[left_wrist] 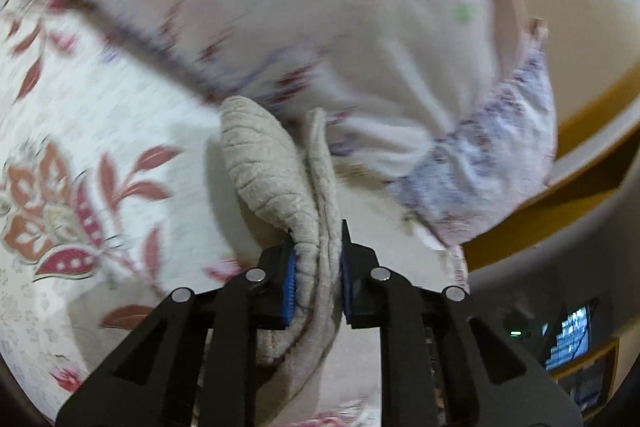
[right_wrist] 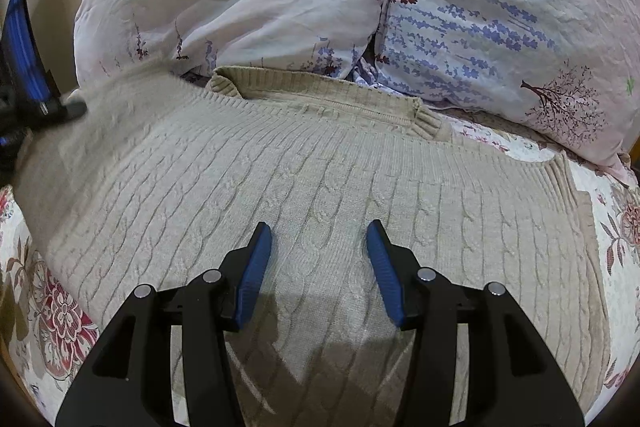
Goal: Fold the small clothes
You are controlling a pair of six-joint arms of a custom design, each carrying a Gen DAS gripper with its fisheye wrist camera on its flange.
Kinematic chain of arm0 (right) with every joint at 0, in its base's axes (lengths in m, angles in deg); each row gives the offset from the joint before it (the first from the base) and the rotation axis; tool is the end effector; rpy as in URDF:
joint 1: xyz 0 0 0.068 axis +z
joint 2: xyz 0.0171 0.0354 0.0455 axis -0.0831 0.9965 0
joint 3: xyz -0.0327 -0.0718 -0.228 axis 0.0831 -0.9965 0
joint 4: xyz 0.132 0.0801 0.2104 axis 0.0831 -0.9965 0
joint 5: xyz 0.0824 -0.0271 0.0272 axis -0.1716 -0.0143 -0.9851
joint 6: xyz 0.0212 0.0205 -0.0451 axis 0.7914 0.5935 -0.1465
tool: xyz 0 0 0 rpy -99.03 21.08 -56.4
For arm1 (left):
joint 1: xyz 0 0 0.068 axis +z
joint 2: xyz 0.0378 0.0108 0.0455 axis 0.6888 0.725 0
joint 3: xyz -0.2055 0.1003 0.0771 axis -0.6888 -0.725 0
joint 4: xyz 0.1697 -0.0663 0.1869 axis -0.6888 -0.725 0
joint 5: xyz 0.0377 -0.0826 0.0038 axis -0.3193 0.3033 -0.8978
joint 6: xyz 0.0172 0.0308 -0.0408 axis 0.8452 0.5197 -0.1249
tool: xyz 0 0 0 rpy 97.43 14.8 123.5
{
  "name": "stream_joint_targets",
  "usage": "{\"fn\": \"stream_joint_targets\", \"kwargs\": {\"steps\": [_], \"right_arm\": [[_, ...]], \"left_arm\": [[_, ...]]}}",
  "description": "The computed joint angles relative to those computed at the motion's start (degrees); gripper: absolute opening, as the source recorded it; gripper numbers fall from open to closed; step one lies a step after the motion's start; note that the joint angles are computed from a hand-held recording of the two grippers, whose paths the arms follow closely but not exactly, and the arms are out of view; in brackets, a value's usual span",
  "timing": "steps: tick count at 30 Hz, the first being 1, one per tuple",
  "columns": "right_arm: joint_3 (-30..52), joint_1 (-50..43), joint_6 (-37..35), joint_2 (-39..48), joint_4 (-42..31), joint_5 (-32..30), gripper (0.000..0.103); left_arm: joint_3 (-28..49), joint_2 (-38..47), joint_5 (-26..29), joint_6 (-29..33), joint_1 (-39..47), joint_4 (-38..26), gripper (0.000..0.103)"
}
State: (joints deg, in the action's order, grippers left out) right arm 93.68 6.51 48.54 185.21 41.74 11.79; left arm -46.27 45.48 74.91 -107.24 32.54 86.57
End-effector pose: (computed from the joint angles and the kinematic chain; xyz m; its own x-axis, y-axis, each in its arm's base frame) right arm 0.3310 0.0784 0.1006 -0.6138 -0.5334 -0.5819 -0.6815 0.7302 0.0495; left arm 0.1935 -0.0385 0.0918 -0.4529 -0.7695 -0.4502 -0.3155 0.6107 -0.7263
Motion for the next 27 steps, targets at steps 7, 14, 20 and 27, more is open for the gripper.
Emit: {"fn": "stream_joint_targets", "kwargs": {"steps": [7,14,20,27], "right_arm": [[-0.95,0.72,-1.65,-0.44,1.66,1.38,0.052],[14.34,-13.43,0.28,5.65,-15.49,-16.74,0.052],[25.81,-24.58,0.33,12.55,-23.48,-21.12,0.052],[33.44,-32.95,1.33,18.9,-28.33,-23.25,0.052]], "left_arm": [[6.11,-1.52,-5.33,0.07,-8.12,-0.25,0.014],[19.25,10.8,-8.42,1.82,-16.09,2.51,0.014],[32.79,27.33,-7.26,3.26,-20.78,6.4,0.014],[57.96,54.31,-2.83,1.62,-25.55,1.92,0.014]]}}
